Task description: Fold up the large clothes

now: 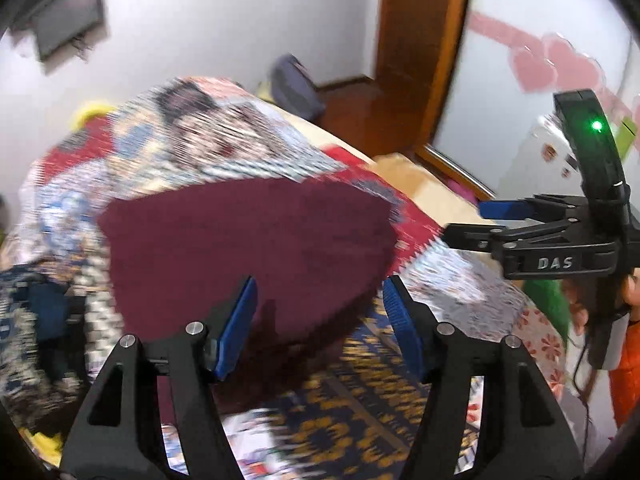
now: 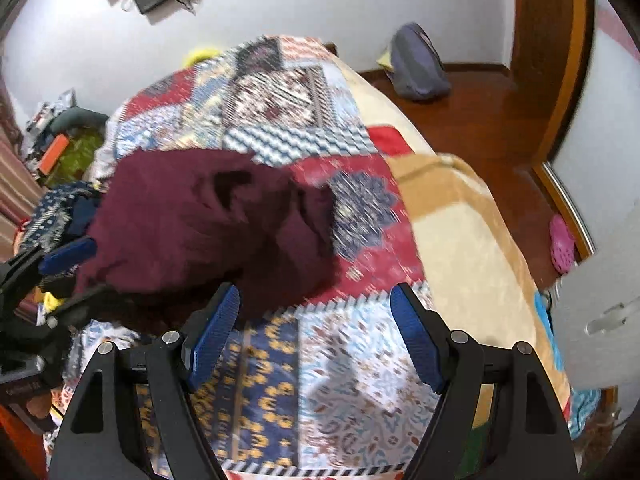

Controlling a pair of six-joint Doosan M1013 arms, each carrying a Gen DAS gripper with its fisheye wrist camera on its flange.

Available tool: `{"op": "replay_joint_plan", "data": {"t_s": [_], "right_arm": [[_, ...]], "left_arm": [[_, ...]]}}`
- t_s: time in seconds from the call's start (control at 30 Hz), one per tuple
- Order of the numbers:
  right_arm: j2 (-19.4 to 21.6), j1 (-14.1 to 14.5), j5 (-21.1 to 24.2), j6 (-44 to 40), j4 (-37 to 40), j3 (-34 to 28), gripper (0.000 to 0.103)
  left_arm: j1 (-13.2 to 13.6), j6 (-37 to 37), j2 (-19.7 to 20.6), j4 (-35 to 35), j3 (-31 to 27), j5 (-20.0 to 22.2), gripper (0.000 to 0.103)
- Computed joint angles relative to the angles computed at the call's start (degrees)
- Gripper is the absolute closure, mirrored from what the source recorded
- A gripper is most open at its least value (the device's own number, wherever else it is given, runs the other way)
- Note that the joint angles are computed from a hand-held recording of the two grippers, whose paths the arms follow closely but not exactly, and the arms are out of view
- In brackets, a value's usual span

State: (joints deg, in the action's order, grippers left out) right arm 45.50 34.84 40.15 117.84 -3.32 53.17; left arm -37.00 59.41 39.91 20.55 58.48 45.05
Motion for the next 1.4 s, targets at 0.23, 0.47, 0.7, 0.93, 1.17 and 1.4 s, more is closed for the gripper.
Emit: {"op": "replay_joint_plan", "data": {"t_s": [0.23, 0.47, 0.7, 0.93, 1.17, 1.4], "right_arm": [[4.02, 1.23, 0.35, -6.48, 2.57, -8.84, 0.028], [11.91, 2.03, 8.19, -11.46, 5.6, -23.19, 0.028], [14.99, 1.67, 15.71, -11.99, 1.16, -25.77, 0.025], [8.97, 0.7, 5.23, -15.67, 5.31, -10.7, 0.018], [7.5, 0.25, 5.35, -14.56, 7.81, -8.52, 0.018], [6.8, 0.56, 8.16, -14.77, 4.19, -10.28, 0.016]], "left_arm": [[1.63, -14.64, -2.81, 13.6, 4.11, 6.1, 0.03], [4.73, -11.42, -1.74, 1.68, 5.95, 7.93, 0.029], [3.07, -12.02, -1.72, 5.48, 8.83, 7.02, 0.029], [3.35, -15.46, -2.42, 3.08, 11.16, 4.79, 0.022], [2.28, -16.71, -3.3, 5.4, 11.9, 6.71, 0.023], [1.43, -17.44, -4.16, 11.52, 11.27, 9.94, 0.023]]}}
